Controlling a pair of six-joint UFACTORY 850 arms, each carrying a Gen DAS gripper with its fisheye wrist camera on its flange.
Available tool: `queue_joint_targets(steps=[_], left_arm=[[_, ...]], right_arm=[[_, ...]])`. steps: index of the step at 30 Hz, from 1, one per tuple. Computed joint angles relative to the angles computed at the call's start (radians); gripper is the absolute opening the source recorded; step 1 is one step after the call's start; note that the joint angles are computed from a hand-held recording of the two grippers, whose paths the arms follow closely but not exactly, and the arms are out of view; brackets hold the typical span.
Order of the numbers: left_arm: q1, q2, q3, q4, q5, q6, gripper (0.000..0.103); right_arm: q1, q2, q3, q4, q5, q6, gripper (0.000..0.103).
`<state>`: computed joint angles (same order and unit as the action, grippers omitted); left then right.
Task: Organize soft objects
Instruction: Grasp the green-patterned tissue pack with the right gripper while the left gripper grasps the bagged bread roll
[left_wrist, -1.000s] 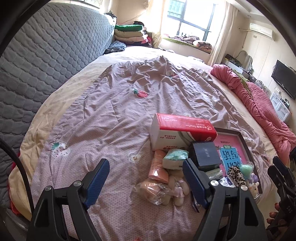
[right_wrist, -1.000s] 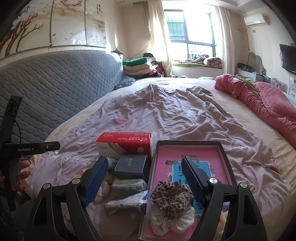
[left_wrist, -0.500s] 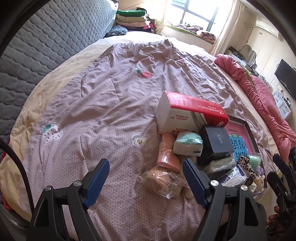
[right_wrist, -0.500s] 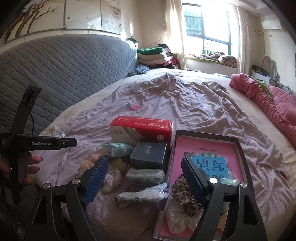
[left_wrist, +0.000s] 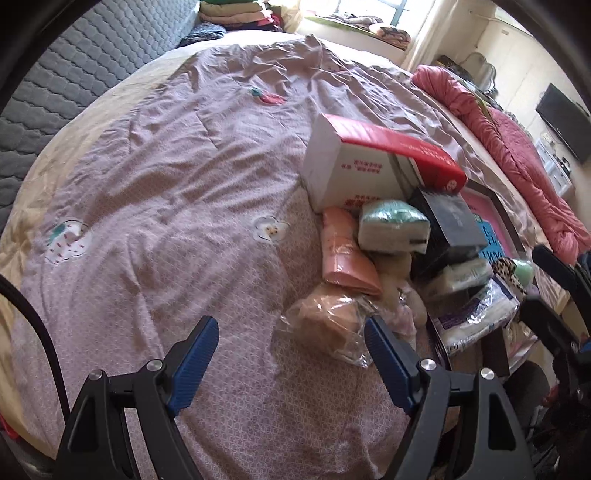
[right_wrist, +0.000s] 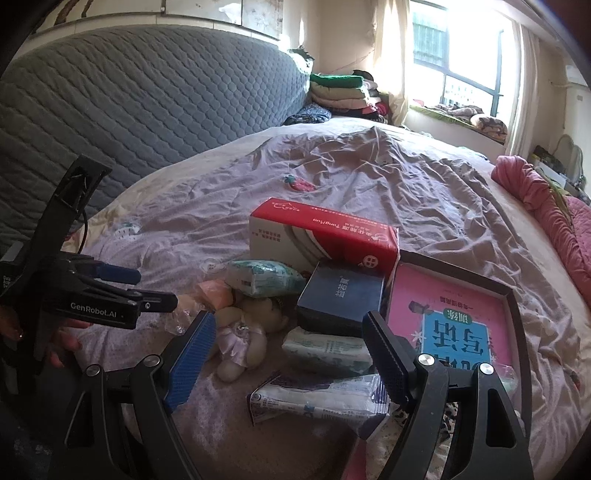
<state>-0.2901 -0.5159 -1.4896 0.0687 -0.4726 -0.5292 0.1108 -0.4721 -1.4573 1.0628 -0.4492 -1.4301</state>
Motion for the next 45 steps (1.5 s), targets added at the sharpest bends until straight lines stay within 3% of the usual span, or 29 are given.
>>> queue_joint_targets(steps=[11,16,24,33,40,42,45], left_arm=[[0.015,-0.038,-0.019,-0.155,0.027,0.137,0.081],[0.031,-0.048,-0.013,-0.295,0.045,0.269,0.081],[0.053,-0.046,0.01,-0.476,0.07,0.433,0.081],[0.06,-0.05,0.011,-0.546,0.068,0.502,0.081],[0.065,-0.055,0.011,-0.601,0.063,0.545,0.08],[0.066,-0.055,0.013,-0.617,0.065,0.556,0.08],[0.069,-0.055,0.016,-0.653,0.066,0.581,0.08]], right_arm=[[0.025,-0.077,-0.102,-0.12,-0.001,0.078,0.082],[0.049,-0.162,-0.214,-0.317,-0.065,0.173,0.082],[0.083,-0.22,-0.264,-0.379,-0.031,0.03,0.082],[0.116,-0.298,-0.357,-0.538,-0.011,0.089,0.082],[0.13,-0.322,-0.386,-0.56,-0.006,0.07,0.082],[0.135,-0.322,-0.382,-0.558,0.005,0.051,0.081],[0.138,-0.329,-0.395,-0.558,-0.014,0.048,0.069]])
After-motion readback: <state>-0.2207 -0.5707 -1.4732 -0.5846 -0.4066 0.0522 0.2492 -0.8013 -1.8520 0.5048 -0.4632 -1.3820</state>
